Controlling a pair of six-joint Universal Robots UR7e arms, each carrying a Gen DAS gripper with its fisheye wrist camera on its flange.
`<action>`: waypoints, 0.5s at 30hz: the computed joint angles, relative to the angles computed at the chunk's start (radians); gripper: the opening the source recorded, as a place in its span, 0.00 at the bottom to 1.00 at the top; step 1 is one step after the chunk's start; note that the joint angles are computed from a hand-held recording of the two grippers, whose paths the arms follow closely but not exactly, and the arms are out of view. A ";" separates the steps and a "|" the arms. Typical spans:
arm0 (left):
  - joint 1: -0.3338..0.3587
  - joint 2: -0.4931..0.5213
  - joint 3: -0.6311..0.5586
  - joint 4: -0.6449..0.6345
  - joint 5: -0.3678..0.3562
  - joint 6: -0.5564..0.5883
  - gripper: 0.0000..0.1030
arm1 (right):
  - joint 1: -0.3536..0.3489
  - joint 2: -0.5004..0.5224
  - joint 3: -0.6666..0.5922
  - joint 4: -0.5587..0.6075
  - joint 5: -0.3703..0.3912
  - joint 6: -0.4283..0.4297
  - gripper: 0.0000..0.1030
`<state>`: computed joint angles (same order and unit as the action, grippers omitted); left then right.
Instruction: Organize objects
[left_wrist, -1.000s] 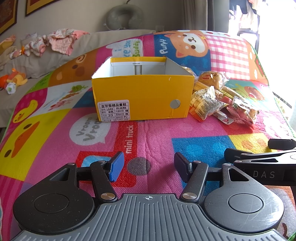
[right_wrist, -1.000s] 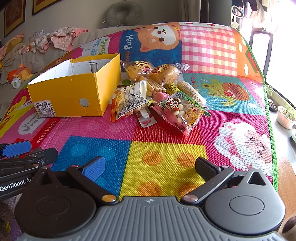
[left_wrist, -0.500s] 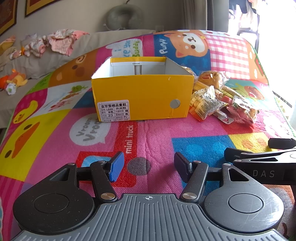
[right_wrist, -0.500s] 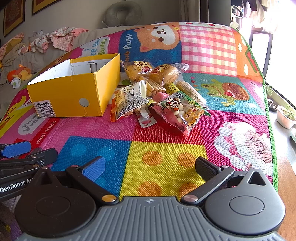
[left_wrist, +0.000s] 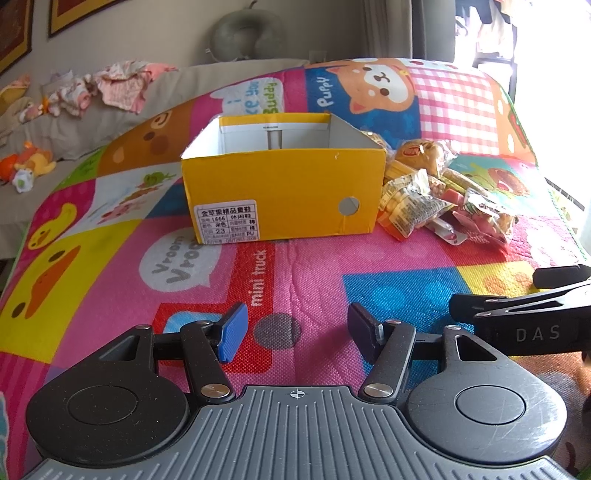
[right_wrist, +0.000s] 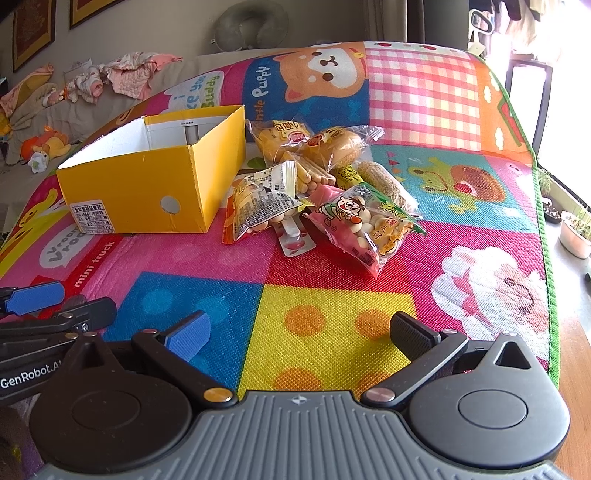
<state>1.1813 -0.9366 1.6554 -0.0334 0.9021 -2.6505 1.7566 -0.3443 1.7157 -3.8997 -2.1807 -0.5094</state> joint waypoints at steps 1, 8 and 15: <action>0.000 -0.001 0.000 0.003 -0.001 0.000 0.64 | 0.001 -0.020 0.007 0.051 -0.001 0.009 1.00; 0.004 0.008 -0.028 0.045 0.006 -0.019 0.64 | 0.007 -0.058 0.018 0.163 -0.022 0.038 1.00; -0.005 0.018 -0.073 0.157 -0.011 -0.068 0.62 | 0.017 -0.080 0.008 0.263 -0.058 0.084 1.00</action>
<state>1.1766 -0.9182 1.5828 0.1237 0.8913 -2.7183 1.7733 -0.4246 1.7233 -3.6363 -2.2382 -0.4253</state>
